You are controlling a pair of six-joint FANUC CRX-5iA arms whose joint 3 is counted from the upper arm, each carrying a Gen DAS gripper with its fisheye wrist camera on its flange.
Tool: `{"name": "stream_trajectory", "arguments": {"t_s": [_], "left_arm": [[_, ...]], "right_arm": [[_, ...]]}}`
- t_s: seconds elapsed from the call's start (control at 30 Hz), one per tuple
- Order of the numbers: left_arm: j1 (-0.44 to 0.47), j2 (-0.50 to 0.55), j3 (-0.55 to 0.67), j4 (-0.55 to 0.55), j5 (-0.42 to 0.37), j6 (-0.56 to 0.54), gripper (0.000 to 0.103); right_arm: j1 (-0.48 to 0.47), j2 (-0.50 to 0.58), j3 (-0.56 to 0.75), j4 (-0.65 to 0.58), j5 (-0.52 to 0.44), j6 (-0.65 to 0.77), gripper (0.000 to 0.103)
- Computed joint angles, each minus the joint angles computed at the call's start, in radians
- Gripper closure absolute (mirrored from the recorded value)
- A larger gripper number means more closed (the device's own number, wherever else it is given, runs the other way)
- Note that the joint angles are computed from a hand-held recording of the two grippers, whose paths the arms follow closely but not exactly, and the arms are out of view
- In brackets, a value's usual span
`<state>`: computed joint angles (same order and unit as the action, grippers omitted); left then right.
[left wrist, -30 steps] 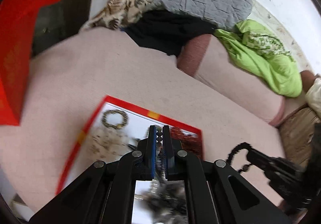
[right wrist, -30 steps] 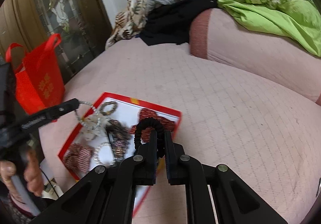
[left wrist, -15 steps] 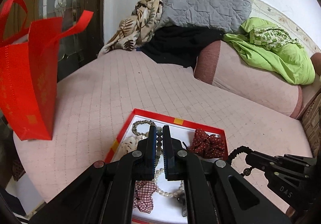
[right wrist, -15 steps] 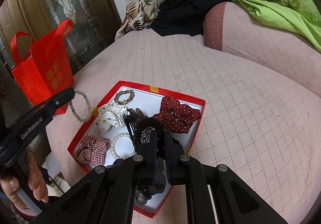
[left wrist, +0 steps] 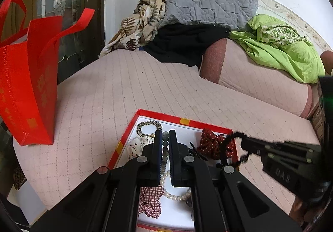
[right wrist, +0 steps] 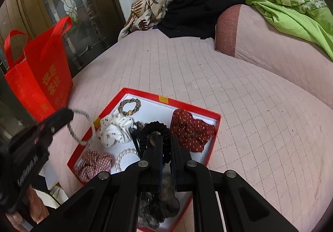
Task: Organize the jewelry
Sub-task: 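Lower the bracelet into the box with left gripper while right gripper carries hair tie over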
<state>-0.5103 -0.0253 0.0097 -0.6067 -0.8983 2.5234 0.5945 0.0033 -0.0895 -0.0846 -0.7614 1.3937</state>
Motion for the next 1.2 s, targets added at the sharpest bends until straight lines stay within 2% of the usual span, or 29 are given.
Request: {"name": "stream_trajectory", "arguments": {"t_s": [0.43,0.93,1.2], "left_arm": [[0.037,0.007,-0.018,0.08,0.032,-0.07,0.098],[0.001,0.015,-0.003,0.037,0.028,-0.072,0.098],[-0.021,0.031,0.017,0.017,0.01,-0.072,0.098]], "right_arm": [[-0.009,0.061,0.059,0.031,-0.007,-0.04,0.095],[-0.106,-0.062,-0.013,-0.169,-0.01,0.046,0.095],[-0.123,-0.068,-0.021,-0.204,-0.018,0.066,0.095]]}}
